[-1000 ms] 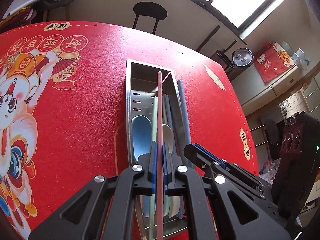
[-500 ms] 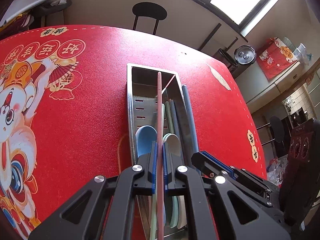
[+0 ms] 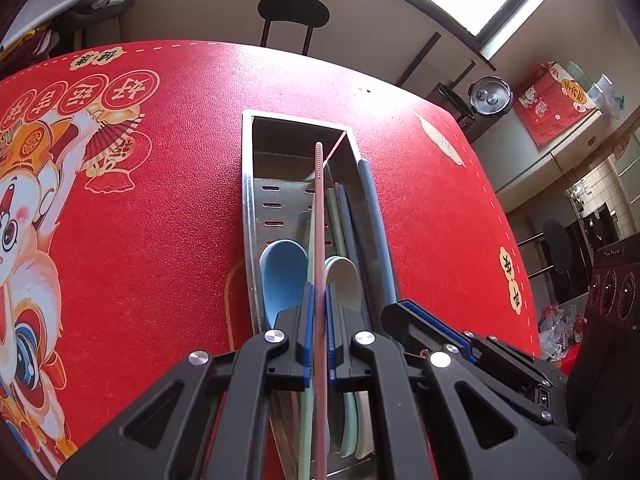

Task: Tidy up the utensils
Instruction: 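Lower both chopsticks into the tray and open both grippers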

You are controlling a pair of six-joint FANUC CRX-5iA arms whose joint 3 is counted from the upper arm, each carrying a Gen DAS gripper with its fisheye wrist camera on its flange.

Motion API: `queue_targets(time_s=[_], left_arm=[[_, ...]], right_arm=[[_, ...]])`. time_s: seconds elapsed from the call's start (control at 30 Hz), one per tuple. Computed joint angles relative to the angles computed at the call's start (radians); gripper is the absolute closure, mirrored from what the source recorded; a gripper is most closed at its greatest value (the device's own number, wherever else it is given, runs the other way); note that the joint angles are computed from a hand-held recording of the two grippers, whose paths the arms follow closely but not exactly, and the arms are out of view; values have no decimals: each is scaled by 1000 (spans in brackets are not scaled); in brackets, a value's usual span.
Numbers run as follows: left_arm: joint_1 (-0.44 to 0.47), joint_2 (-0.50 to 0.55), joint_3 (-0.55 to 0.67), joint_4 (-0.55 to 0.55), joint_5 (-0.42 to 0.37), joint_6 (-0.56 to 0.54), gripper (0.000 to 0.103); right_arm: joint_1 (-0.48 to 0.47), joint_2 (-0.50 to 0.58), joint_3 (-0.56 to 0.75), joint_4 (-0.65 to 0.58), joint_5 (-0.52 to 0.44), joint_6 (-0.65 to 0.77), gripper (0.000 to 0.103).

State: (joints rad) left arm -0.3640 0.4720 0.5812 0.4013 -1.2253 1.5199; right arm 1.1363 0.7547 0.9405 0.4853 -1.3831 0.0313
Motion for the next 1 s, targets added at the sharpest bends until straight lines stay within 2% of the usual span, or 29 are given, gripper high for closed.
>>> queue_targets(time_s=[1.0], left_arm=[[22,-7,10,-9,-32,-14,97]], right_arm=[[-3,40,77,-15,-54,41,97]])
